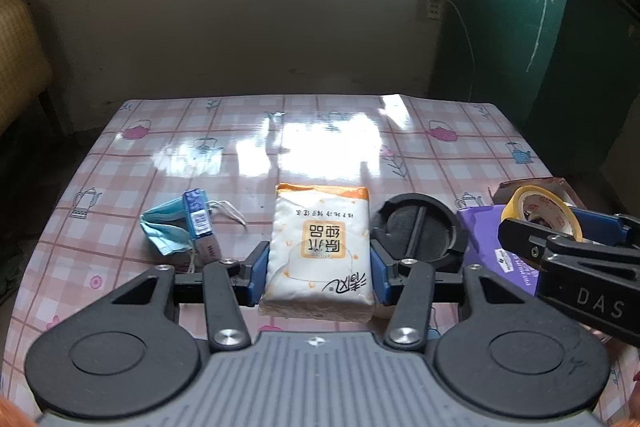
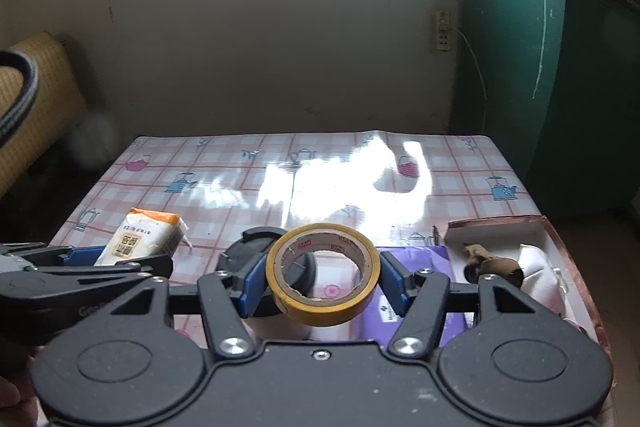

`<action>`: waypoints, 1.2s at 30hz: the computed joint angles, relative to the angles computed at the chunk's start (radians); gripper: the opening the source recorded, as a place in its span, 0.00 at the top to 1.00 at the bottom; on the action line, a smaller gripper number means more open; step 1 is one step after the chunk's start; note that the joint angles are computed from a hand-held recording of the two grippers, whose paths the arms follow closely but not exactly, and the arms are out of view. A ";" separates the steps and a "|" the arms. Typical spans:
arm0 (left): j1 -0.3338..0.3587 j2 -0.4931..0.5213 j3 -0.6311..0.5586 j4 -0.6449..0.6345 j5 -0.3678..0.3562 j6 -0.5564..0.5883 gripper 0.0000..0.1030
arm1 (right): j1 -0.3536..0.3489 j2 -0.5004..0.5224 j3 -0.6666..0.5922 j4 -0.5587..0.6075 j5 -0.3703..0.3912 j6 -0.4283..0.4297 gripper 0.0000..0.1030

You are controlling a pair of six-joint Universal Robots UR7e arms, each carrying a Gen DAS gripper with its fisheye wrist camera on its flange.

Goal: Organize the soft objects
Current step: 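Carry the tissue pack and tape roll with both tools over the box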

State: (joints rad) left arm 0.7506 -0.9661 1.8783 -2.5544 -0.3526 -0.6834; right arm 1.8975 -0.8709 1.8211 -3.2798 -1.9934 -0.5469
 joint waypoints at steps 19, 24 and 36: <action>-0.008 0.084 -0.060 -0.065 -0.056 0.102 0.50 | -0.061 -0.049 0.016 -0.005 -0.007 -0.024 0.30; -0.010 0.105 -0.076 -0.086 -0.070 0.134 0.50 | -0.077 -0.062 0.020 -0.008 -0.005 -0.030 0.30; -0.016 0.166 -0.123 -0.139 -0.115 0.224 0.50 | -0.115 -0.090 0.025 -0.019 -0.006 -0.055 0.30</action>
